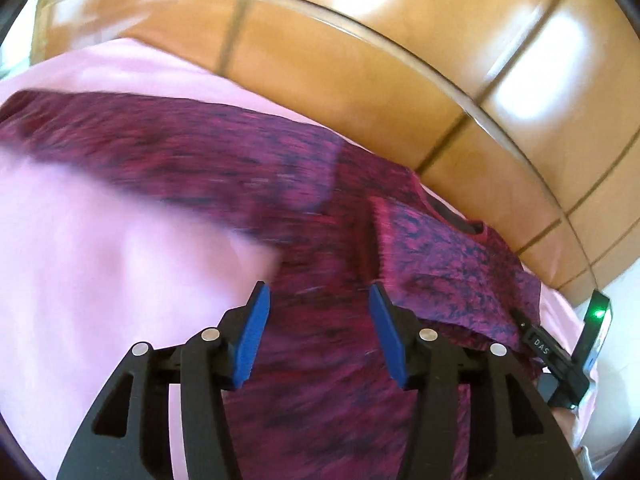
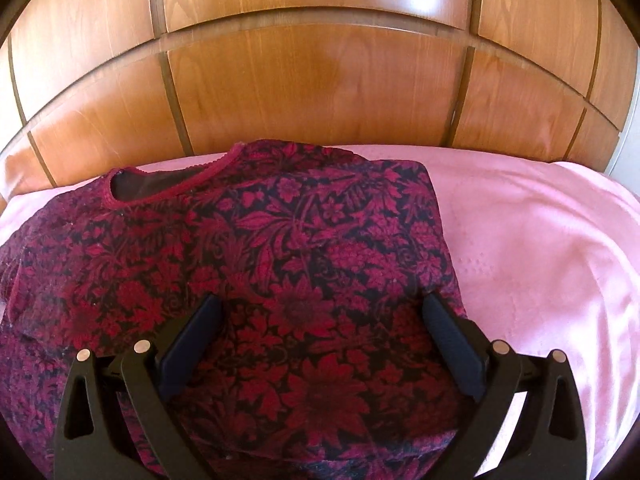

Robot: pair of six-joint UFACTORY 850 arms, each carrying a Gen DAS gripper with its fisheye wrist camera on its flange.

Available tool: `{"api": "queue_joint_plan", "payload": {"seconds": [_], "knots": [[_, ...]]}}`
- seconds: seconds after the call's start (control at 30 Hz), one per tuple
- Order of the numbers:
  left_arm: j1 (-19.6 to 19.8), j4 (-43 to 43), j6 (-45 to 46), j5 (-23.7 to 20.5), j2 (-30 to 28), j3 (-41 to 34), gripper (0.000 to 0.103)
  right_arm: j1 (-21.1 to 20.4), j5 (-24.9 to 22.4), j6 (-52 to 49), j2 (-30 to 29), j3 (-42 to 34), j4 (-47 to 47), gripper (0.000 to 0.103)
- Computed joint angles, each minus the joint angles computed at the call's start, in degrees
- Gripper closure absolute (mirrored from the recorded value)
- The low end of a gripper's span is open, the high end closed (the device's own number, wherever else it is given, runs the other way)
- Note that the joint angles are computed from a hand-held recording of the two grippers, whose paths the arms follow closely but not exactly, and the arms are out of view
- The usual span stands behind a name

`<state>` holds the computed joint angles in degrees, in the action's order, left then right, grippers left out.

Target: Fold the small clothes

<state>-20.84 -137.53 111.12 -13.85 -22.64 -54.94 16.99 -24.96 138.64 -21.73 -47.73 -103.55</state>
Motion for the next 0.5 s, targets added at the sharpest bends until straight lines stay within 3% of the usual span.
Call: {"api": "queue_joint_plan", "payload": {"seconds": [0.1,0.17,0.23,0.3,0.4,0.5], "knots": [[5.08,11.32,-13.58,-2.06,2.18,2.73,0.05,0.09,1.06,-2.5,1.72,0.48,1.29,0.002],[8.7,15.25,-19.48,-3.06,2.67,3.95,0.05,1.4,-0.97,-3.27,2.41,0.52,2.9,0.002],[12.18,11.42,-17.01,-4.94,3.32,5.46,0.05,3.95,-3.17,2.6,5.06,2.72,-2.27,0.002],[14.96,7.82,-14.7,-6.41,3.66,6.29,0.05,6.23,-2.29,5.96,6.34,3.85,-6.52,0.002],[19.12,10.37,-19.71,-7.28,2.54,5.24,0.05,10.22,-1.55,5.44,5.85,4.1,-7.56,0.002],[22.35,12.32,-23.81,-8.91,1.12,3.7,0.05,12.96,-2.27,-3.87,3.11,1.91,-0.63,0.002]]}}
